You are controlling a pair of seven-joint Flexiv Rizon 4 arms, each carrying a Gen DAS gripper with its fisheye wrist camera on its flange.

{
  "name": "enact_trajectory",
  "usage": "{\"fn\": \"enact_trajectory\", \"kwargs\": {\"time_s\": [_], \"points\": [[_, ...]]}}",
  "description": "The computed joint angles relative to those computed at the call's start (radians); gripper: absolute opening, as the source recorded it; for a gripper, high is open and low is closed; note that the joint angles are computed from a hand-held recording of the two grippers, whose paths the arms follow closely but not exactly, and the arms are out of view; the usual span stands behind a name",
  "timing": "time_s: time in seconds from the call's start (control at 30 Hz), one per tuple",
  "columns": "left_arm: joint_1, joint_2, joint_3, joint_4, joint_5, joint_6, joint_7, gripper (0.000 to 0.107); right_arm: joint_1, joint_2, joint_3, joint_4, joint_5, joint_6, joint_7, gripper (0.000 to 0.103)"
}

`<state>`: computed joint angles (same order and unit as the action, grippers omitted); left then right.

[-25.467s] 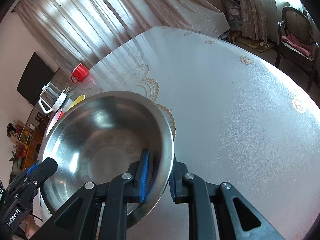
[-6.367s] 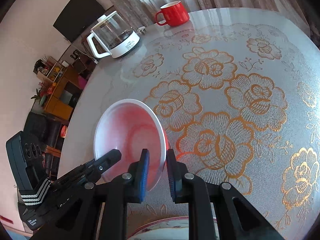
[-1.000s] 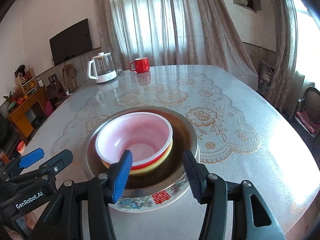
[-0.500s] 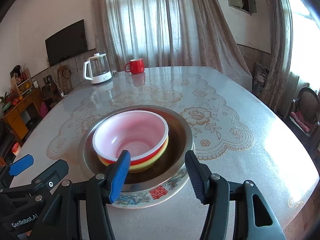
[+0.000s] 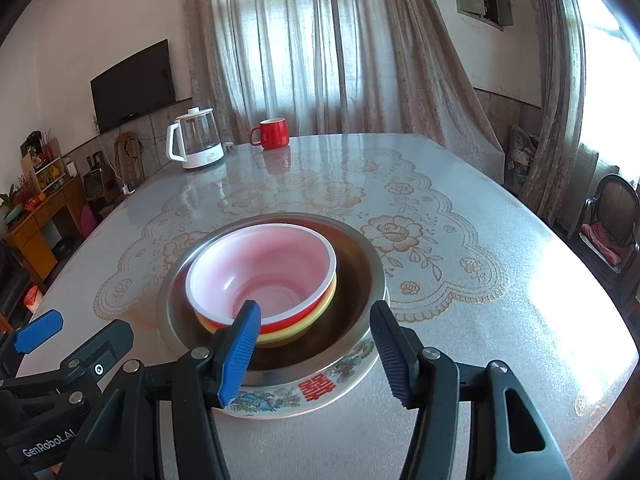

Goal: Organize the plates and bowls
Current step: 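Withdraw the open right tool from the stack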

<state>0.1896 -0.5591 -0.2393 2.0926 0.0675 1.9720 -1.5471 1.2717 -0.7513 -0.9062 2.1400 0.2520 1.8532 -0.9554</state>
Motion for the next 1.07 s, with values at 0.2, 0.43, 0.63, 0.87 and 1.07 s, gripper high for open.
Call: {"fn": "enact_trajectory", "kwargs": {"time_s": [0.2,0.43,0.63,0.87,1.07], "points": [[-0.027,0.007,0.027,0.005,-0.013,0.013,-0.002,0.103,0.000,-0.001,0.000,-0.001,-0.001,0.000,-0.001,0.058],[-0.013,0.008,0.017,0.010,0.000,0.022,-0.011,0.103,0.002,-0.003,-0.002,-0.001,0.002,0.001,-0.004,0.058],[0.009,0.010,-0.004,0.012,0.019,0.018,-0.018,0.103,0.003,-0.003,-0.002,-0.001,0.003,0.002,-0.006,0.058],[0.001,-0.001,0.008,0.012,0.034,0.070,-0.032,0.103,0.006,-0.007,-0.007,0.000,0.004,0.000,-0.004,0.058],[0.004,0.002,0.008,0.005,0.039,0.046,-0.040,0.101,-0.007,-0.003,-0.002,0.004,0.006,0.006,-0.003,0.058]]}}
